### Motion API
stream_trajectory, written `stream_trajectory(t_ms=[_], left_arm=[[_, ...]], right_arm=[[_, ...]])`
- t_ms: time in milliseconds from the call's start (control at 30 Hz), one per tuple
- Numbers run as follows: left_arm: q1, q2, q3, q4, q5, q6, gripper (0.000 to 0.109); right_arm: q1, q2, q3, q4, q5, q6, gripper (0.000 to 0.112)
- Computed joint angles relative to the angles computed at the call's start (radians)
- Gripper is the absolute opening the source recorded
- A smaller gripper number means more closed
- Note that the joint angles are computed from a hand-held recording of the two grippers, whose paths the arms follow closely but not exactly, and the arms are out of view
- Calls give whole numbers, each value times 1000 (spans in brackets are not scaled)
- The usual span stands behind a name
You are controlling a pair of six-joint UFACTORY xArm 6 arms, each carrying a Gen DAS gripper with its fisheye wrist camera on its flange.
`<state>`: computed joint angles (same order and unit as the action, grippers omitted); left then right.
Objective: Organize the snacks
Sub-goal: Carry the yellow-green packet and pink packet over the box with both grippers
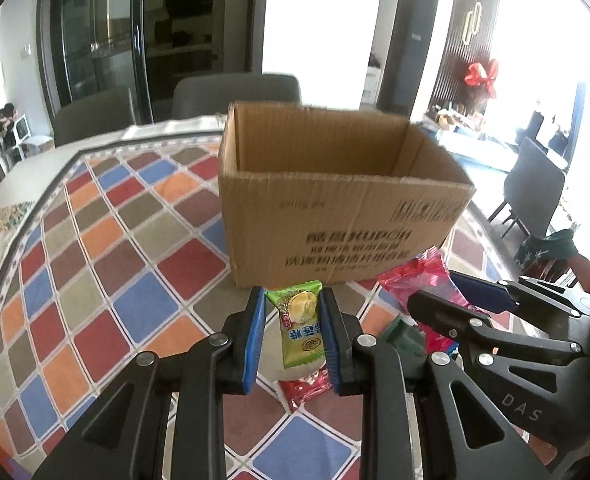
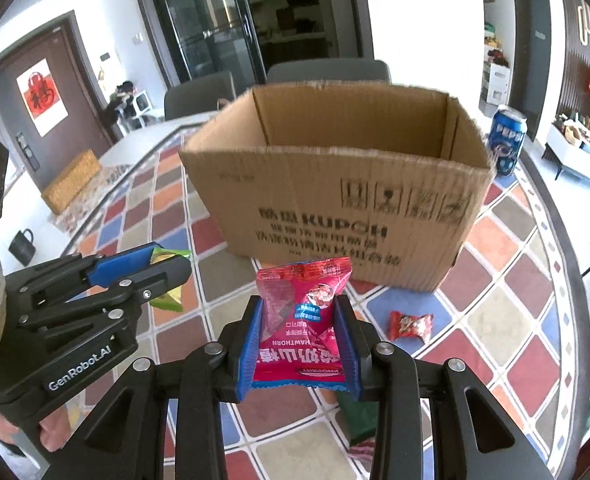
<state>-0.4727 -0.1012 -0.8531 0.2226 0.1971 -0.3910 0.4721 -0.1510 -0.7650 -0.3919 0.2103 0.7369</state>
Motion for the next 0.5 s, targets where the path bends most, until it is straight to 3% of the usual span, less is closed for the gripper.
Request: stream_trajectory(t_ms=[500], left_arm=[[-12,-45,-58,112,-30,-64,27]], right_arm=[[-35,-113,-13,-234,-3,191,36]])
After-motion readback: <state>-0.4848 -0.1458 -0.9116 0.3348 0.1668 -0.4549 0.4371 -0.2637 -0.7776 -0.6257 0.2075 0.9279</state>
